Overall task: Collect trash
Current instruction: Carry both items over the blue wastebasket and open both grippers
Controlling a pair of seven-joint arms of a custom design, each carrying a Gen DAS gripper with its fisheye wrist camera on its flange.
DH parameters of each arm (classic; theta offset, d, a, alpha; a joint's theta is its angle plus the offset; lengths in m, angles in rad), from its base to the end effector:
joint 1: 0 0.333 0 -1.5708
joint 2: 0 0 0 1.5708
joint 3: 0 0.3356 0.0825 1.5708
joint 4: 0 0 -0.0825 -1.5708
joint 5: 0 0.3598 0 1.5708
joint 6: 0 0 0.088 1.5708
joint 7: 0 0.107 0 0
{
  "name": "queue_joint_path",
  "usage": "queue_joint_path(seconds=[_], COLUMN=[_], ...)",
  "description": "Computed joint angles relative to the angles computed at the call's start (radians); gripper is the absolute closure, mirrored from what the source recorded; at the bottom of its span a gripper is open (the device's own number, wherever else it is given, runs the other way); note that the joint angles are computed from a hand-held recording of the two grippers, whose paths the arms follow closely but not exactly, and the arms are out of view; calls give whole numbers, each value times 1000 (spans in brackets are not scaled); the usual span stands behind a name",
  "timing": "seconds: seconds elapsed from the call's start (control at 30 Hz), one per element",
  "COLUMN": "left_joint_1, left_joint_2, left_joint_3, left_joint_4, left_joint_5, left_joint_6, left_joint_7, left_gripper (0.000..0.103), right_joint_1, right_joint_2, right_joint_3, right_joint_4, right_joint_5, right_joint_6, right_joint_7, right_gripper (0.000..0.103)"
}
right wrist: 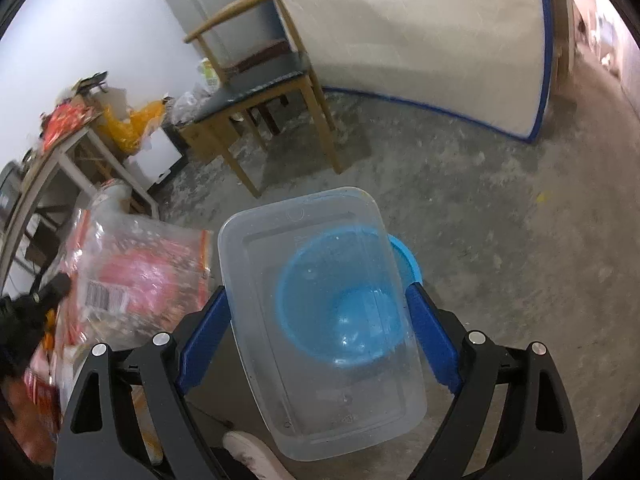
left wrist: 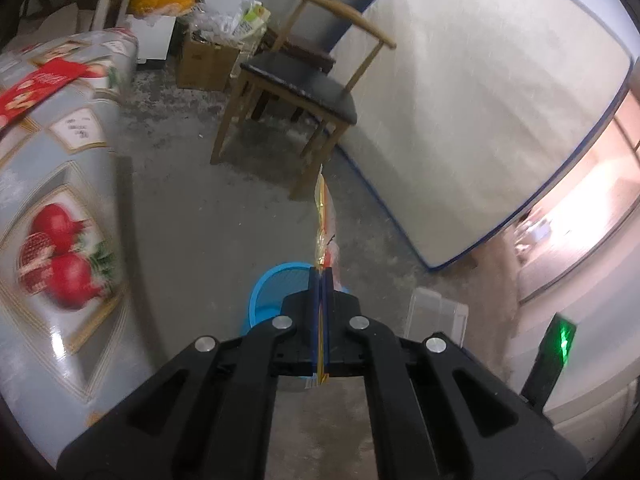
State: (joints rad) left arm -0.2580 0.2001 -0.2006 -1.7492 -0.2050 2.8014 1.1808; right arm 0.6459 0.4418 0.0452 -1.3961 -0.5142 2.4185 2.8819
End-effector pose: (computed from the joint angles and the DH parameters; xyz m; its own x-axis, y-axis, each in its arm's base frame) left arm 0.5921 -0.2676 0.5860 -0.0742 -0.8697 0.4880 -0.7650 -0.2643 -0.5873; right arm 0.5603 0.4510 0.5453 -0.2161 -0.9191 -0.3294 -0.7383 0.3746 -0.5609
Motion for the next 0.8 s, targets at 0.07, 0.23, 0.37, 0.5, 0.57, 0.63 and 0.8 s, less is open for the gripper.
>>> queue_joint_path(seconds=[0.07,0.23,0.37,0.5,0.57,0.63,0.8], left_joint_1=[-37,-95,-129,-119,-111,-104,-83], left_joint_2=[81,296,399,372,360,335,248], left_joint_3=[26,46,72,67,63,59,40], left_joint_4=[99,373,522,462,446,415,321], left_joint_5=[78,153,187,181,177,172,143], left_joint_6=[-43,-154,-283,-261,-248,-233,-191], left_joint_7=[-57,-90,-131,-146,-141,-135,-111], left_gripper=[103,71,55,50,50,50,50], right_joint_1=[-30,-73,-80,-81,-77,-74,-52], right_joint_2=[49,188,313,312,285,253,188], right_joint_3=[4,-29,-45,-62,-67,-71,-82], right_joint_4=[48,194,356,297,231,168,71], right_joint_5=[40,100,161,185,184,174,117], right_joint_6=[15,65,-19,32,77,118,141], right_joint_7=[-27,-49,-97,-60,-32,-10,14], right_gripper=[18,15,14,14,14,14,14])
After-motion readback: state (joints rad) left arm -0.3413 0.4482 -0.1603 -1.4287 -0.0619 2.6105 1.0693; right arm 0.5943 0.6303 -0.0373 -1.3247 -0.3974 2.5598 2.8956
